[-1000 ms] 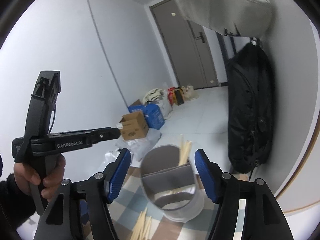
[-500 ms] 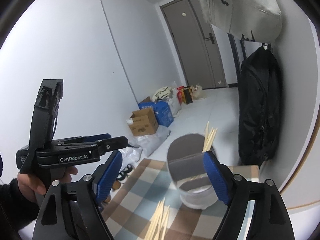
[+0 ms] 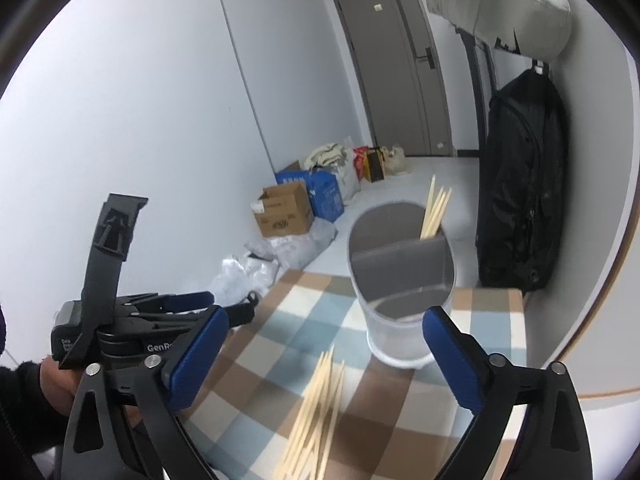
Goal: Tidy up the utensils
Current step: 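Move both open tools back down to the chopstick pile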
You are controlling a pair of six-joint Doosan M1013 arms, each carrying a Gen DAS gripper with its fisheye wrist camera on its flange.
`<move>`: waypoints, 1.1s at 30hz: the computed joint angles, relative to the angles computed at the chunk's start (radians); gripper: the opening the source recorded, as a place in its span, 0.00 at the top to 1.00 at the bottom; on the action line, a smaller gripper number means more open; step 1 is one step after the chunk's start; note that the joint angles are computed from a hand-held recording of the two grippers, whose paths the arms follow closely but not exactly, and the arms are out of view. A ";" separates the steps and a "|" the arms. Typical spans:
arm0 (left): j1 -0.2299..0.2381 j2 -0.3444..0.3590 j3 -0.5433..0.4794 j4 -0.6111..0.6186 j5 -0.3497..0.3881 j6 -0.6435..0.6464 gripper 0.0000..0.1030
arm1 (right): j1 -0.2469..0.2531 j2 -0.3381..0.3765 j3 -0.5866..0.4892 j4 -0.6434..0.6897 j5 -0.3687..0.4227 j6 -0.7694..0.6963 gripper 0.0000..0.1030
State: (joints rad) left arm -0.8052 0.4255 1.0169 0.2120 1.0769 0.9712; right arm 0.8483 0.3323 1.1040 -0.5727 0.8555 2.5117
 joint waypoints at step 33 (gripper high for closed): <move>0.010 0.126 -0.102 -0.121 0.262 0.073 0.37 | -0.035 0.004 0.080 0.049 0.076 0.114 0.00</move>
State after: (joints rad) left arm -0.7955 0.5515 0.9149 0.0905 1.3387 1.0441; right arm 0.8129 0.3364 1.1844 -0.5241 0.9316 2.6260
